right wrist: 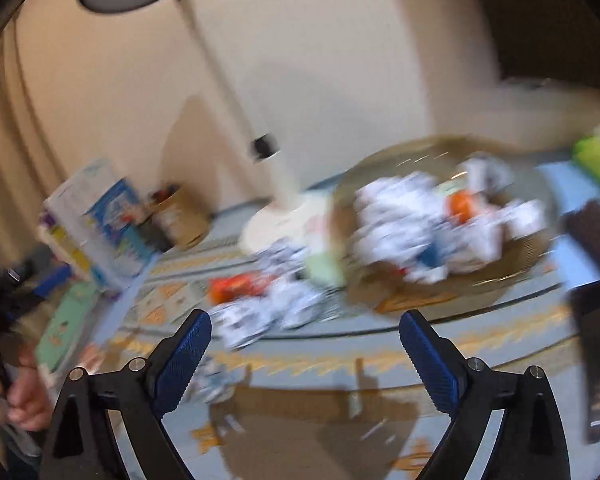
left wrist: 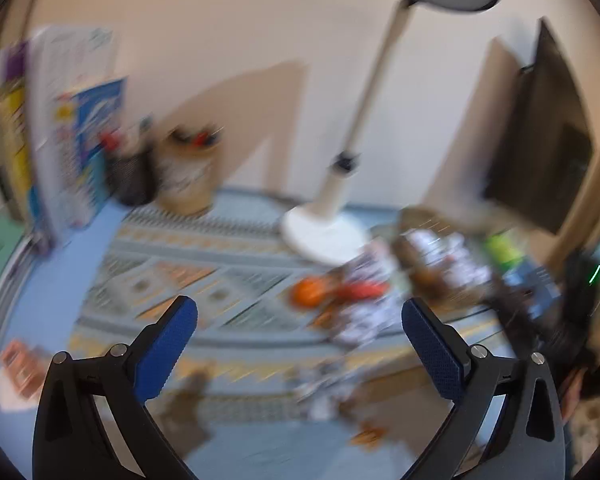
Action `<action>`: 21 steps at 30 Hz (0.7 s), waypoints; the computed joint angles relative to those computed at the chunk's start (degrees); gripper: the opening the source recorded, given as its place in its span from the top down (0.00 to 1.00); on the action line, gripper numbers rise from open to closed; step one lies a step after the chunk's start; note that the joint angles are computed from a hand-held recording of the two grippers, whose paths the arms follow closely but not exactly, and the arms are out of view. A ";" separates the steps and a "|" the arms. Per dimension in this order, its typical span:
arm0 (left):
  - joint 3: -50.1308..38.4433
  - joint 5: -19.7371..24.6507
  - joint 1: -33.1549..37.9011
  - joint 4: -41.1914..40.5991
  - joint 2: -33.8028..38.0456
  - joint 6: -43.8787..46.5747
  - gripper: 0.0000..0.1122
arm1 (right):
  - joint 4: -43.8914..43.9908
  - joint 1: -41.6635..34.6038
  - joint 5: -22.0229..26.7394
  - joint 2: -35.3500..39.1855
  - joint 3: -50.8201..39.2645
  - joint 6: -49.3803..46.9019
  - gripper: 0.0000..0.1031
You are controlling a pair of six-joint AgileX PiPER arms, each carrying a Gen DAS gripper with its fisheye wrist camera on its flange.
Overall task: Organize objects
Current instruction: 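Move both open grippers back to the items on the rug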
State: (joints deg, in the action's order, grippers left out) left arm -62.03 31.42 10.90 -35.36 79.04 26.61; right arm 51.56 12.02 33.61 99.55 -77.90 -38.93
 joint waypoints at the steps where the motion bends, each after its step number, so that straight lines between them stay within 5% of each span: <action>1: 0.99 -0.25 0.41 0.61 0.38 0.02 0.09 | 0.23 0.37 0.81 1.27 -2.04 -0.71 0.07; 4: 3.85 -0.35 2.93 -3.15 1.00 5.06 0.09 | -10.86 1.88 0.16 6.53 -12.43 9.47 0.07; 8: 5.21 -1.29 3.13 -2.51 2.14 6.39 0.09 | -18.18 -1.19 14.02 20.84 -35.34 20.22 0.08; 10: 5.06 -0.61 2.50 -2.88 3.46 7.94 0.09 | -26.88 -1.99 15.00 23.57 -40.36 28.03 0.12; 13: 5.16 -0.67 0.30 -4.52 5.21 9.99 0.09 | -22.73 -4.69 8.57 17.13 -30.70 26.81 0.14; 17: 6.48 -3.96 -3.59 -7.47 7.39 12.54 0.09 | -5.93 -4.50 2.98 4.13 -9.80 8.41 0.14; 21: 11.01 -15.48 -9.48 2.85 6.92 4.36 0.09 | -15.04 4.24 -3.90 -0.39 2.03 10.37 0.06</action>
